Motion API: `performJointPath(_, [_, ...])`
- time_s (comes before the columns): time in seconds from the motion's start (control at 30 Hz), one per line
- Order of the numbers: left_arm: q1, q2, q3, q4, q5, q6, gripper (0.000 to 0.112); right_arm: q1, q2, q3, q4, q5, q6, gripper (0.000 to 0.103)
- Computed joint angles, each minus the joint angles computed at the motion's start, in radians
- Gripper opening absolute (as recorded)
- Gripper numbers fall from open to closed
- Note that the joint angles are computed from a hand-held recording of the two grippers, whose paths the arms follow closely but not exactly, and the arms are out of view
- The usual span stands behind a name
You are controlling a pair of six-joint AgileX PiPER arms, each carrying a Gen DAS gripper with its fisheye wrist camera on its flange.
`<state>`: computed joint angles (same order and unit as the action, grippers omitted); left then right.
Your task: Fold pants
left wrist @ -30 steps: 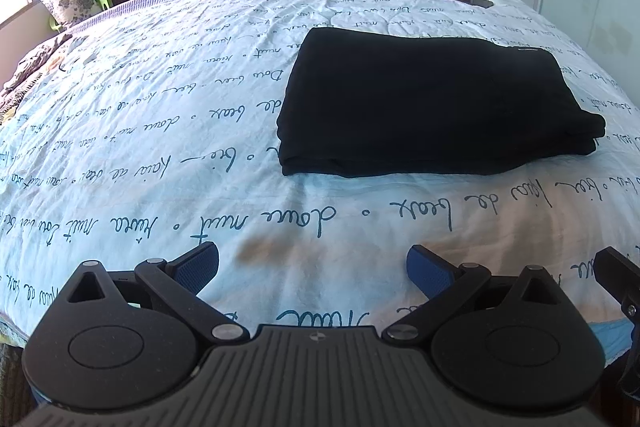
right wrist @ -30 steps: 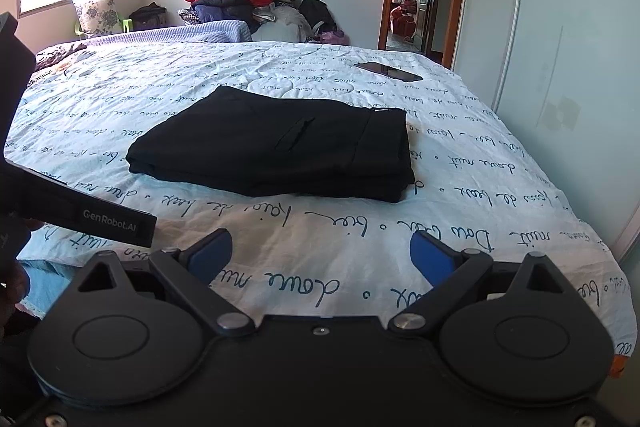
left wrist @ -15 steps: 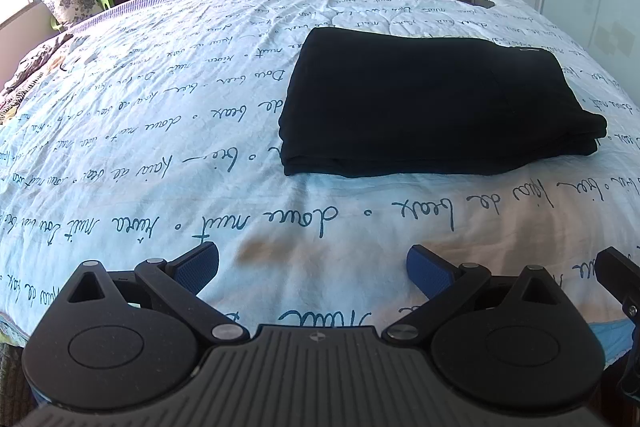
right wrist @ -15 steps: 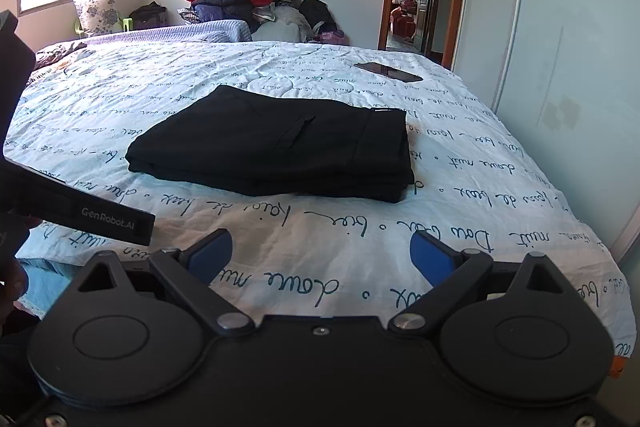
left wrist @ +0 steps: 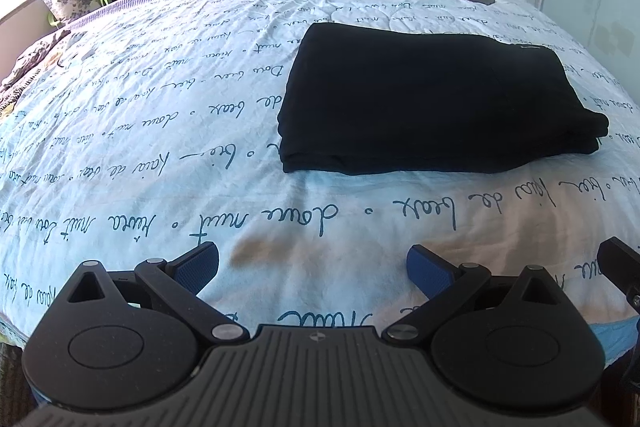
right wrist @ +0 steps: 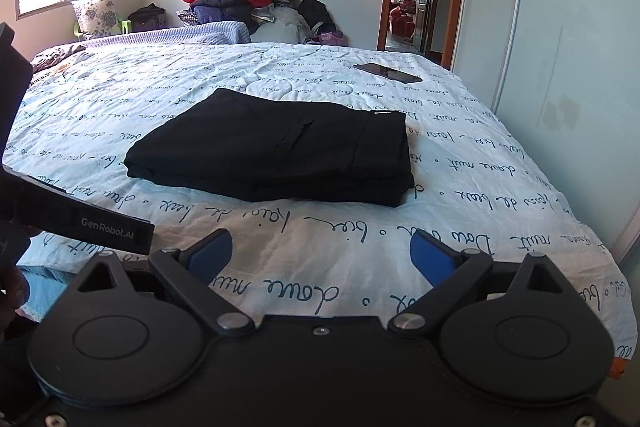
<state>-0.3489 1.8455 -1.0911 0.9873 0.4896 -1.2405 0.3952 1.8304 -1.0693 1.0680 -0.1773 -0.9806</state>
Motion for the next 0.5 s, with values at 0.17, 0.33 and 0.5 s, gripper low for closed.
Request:
performJointPath(0.17, [-0.003,-0.002,0.001,0.0,0.006,-0.004,0.102,0.003,0.002,0.001,-0.012,0.004,0.006,0.097])
performJointPath(0.33, [-0.009,-0.006,0.002,0.008,0.012,-0.013,0.102,0.004,-0.008,0.011,-0.026,-0.003,0.017,0.097])
performJointPath(0.5, [-0.01,-0.008,0.006,0.013,0.013,-0.021,0.102,0.004,-0.016,0.021,-0.041,-0.009,0.035,0.097])
